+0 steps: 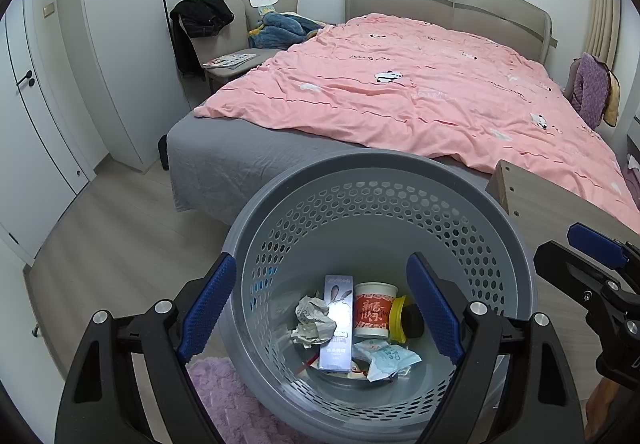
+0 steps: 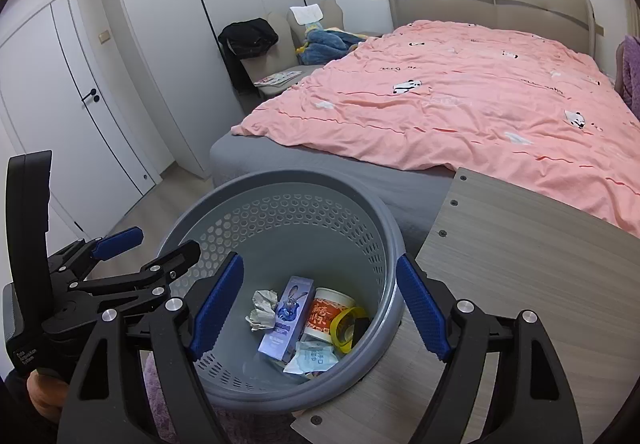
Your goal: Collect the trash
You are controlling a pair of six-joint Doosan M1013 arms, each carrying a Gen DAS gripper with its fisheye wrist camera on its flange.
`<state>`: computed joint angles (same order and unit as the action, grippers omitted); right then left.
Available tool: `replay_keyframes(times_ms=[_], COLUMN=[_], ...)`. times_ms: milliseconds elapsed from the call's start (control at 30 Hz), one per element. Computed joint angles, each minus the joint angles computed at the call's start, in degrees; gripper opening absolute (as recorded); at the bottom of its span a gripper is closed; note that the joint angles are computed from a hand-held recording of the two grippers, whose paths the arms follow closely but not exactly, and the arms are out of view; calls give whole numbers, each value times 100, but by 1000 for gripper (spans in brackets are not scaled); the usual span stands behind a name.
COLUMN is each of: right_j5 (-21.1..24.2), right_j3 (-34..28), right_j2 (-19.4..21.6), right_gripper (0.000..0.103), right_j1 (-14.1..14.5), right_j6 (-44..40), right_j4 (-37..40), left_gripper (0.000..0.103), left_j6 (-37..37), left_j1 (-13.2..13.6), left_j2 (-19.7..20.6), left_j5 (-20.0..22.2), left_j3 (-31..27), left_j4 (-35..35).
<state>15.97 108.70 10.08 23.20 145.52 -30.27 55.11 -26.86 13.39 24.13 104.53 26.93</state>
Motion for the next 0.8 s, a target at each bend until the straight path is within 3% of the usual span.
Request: replay_keyframes(times_ms=[800], right_j5=[-36], right_j3=[62], right_j2=[-55], right_gripper=[79], right_j1=[-19], right_j6=[121], right_j4=[-107], left_gripper=[83], left_j6=[-363], left_j1=[-53], left_j2=[-7], left_j5=[118], left_j3=[-22], left_j4=[361])
